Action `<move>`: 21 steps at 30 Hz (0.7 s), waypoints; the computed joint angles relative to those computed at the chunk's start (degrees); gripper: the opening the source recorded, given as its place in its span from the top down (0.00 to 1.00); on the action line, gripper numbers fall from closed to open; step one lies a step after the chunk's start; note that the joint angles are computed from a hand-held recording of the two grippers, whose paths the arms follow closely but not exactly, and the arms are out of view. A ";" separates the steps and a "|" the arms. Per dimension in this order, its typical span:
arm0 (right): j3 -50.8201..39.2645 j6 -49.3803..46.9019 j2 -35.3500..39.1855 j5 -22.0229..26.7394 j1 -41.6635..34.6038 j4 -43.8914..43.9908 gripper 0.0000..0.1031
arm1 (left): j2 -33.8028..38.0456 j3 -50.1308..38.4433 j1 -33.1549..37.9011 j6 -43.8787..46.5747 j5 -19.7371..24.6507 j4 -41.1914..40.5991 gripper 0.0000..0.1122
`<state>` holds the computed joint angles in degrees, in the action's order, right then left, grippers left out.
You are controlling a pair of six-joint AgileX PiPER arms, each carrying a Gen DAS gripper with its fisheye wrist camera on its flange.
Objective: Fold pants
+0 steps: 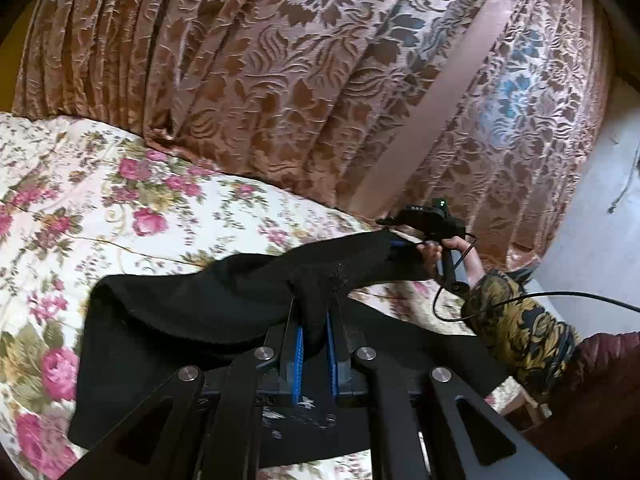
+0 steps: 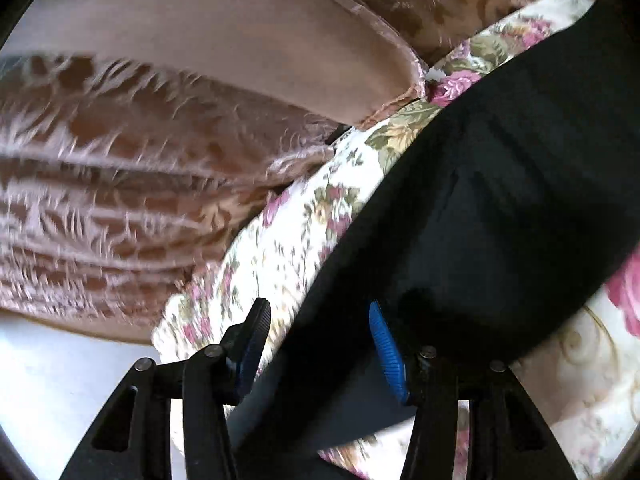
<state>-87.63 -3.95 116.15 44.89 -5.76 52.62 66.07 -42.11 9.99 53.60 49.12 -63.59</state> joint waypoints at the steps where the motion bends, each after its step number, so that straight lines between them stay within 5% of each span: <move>1: -1.87 2.27 1.23 0.36 0.11 -2.19 0.59 | 0.91 -1.13 0.16 -0.66 -0.97 0.75 0.92; 2: -3.78 4.48 2.31 0.61 0.40 -4.93 0.77 | 1.68 -2.05 0.31 -1.38 -2.09 1.12 0.92; 4: -6.05 7.70 3.01 0.34 1.26 -11.20 0.89 | 6.09 -7.19 0.19 -6.92 -6.28 4.45 0.92; 9: 0.01 -2.60 -3.98 -2.56 1.55 -7.10 0.90 | 16.54 -20.81 -0.66 -15.18 -13.46 11.93 0.92; 13: 9.55 -13.04 -14.11 -3.93 0.21 -0.29 0.90 | 19.99 -25.95 -0.59 -16.85 -15.11 13.77 0.92; 21: 34.79 -30.69 -38.27 -1.06 -4.57 10.98 0.90 | 13.17 -14.58 5.84 -7.86 -11.82 5.84 0.92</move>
